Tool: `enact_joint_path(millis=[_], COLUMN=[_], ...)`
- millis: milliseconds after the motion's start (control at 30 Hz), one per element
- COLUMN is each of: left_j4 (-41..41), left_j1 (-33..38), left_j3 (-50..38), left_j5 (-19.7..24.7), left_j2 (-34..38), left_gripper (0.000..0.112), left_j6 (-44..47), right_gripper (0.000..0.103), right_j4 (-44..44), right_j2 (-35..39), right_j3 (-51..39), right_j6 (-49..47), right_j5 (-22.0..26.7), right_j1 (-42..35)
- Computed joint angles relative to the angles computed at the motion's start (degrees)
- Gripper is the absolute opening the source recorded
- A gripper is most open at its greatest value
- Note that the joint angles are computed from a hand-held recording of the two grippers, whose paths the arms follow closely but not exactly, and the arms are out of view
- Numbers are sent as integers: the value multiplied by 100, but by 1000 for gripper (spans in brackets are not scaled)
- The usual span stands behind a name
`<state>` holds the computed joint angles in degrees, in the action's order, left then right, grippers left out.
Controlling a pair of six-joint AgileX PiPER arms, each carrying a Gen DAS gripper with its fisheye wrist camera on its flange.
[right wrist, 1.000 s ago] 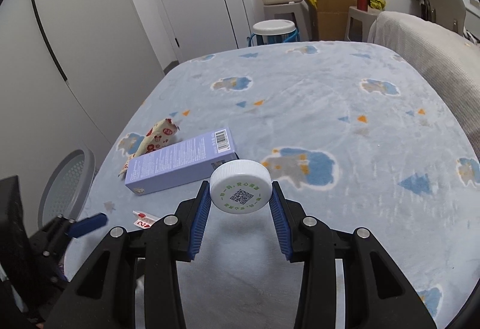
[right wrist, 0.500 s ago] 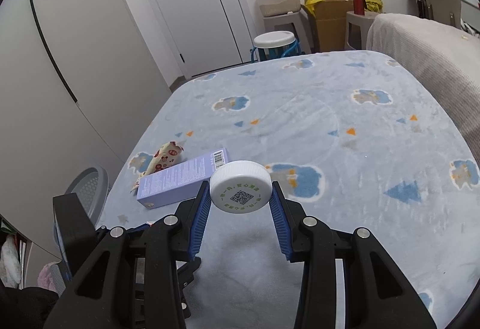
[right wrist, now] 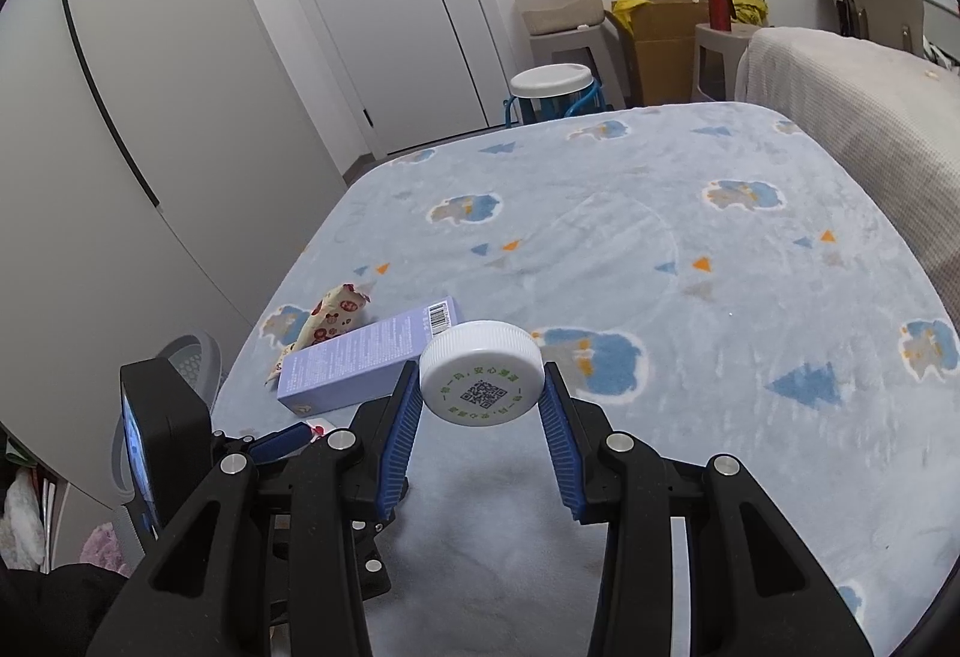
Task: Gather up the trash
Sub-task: 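Grasp the red-white card strip with the left tool and lift it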
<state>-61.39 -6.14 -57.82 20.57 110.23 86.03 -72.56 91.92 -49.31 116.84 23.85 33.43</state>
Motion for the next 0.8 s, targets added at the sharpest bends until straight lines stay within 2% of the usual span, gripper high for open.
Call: enact_joint_path(millis=[33,300,367,500,800], left_j4=[10,-310,-287,-205,45], left_j1=[12,25,76,126,373], left_j3=[-2,149,141,99,122], left_j5=[37,148,280,426,884], left_j2=[2,-86,-92,-75,-155], left_gripper=[75,55,47,42,13], left_j6=[6,542,543,448,256], right_gripper=[40,40,40,40,40], right_j4=[1,-2,-16,-6,-40], right_j2=[1,1,1,2,8], right_j3=[1,3,5,6,-3], right_j6=[-8,3,12,2,29], right_j5=[-6,-6,0,-3,7], right_j1=[-8,-5,-4,-4,2])
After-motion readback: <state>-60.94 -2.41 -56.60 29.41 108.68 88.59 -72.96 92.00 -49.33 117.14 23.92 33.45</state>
